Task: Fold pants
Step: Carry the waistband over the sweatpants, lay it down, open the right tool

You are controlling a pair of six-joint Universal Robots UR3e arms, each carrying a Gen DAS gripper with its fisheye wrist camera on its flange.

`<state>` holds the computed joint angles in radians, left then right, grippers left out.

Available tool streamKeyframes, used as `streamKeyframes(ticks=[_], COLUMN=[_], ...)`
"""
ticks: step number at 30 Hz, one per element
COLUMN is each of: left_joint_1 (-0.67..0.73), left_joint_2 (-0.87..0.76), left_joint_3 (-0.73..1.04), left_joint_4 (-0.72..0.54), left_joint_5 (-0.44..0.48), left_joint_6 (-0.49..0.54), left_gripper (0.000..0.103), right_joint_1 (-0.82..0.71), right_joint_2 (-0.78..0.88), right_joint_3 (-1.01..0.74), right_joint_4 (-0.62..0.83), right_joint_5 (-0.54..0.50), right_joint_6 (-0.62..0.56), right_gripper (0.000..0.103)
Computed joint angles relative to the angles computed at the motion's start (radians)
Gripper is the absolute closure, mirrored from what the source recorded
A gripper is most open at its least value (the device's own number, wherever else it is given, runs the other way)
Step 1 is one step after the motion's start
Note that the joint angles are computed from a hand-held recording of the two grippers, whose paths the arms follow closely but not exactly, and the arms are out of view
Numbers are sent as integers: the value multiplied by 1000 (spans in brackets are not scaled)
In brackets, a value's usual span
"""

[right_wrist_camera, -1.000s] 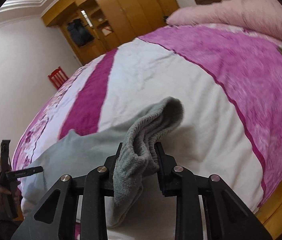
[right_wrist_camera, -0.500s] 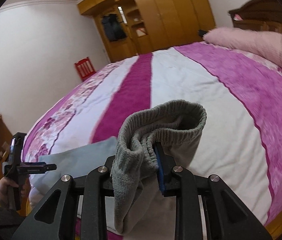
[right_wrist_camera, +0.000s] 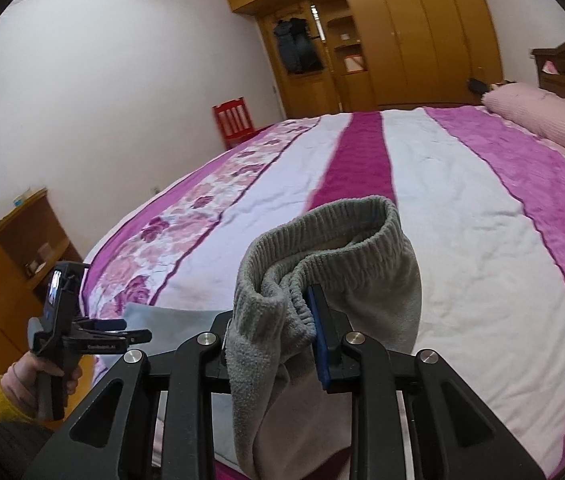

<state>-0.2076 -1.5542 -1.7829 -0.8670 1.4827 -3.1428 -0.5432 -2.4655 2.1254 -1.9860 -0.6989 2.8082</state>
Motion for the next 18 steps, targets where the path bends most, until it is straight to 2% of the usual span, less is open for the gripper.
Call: streamKeyframes(ticks=[2,5,18], left_joint_1=[17,47,175], left_joint_2=[17,45,153], left_joint_3=[-13,-38,-135], left_joint_4=[-1,2,-5], left_joint_5=[-2,-12,-74], left_joint_6=[7,16,50], left_gripper=[23,23,23], right_joint_1=[112,226,562], right_joint_2=[86,178,497], right_joint_3=[8,1,-153], right_joint_4=[-163,-299,-551], right_joint_5=[-72,-142,-335], right_joint_6=[96,177,297], right_gripper=[77,77,77])
